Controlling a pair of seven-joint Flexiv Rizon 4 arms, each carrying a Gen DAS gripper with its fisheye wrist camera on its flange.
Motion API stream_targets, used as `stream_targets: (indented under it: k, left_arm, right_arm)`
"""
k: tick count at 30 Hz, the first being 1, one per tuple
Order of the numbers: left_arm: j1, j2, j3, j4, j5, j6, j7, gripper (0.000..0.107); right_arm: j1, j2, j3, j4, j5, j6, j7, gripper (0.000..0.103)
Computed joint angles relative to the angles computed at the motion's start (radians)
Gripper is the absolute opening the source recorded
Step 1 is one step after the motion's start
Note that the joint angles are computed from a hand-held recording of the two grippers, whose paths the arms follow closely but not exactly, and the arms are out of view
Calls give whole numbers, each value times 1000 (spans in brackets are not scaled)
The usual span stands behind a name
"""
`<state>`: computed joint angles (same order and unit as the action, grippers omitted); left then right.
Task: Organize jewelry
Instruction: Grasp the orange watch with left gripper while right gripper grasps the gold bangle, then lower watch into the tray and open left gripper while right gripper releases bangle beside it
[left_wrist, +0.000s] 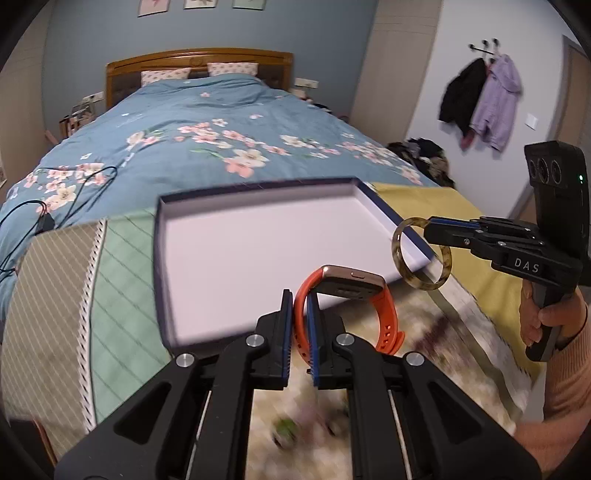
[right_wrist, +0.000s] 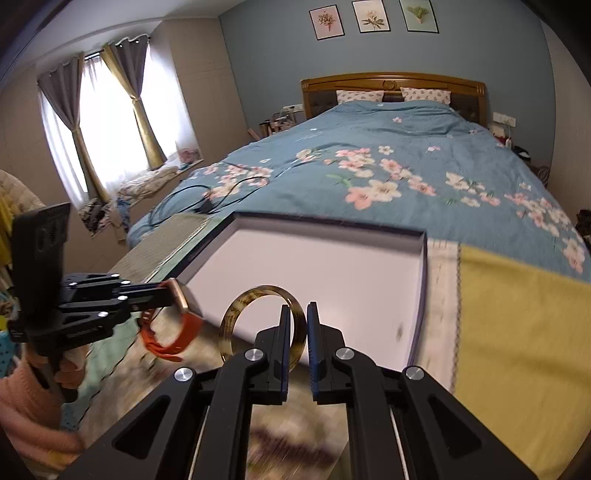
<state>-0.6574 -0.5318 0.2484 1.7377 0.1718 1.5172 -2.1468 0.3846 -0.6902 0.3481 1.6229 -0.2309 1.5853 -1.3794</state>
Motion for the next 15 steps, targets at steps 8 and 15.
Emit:
stream_targets:
  k: [8,15]
  left_arm:
    - [111,-110,-44,-217,-51,-168,9,8]
    - [190,-222,-86,-404,-81,-306,-2,8]
  right_arm:
    - [50,-174,-60,-333,-5,-189,14,7]
    - [89,-277,-87,-535,34,-353,-17,7]
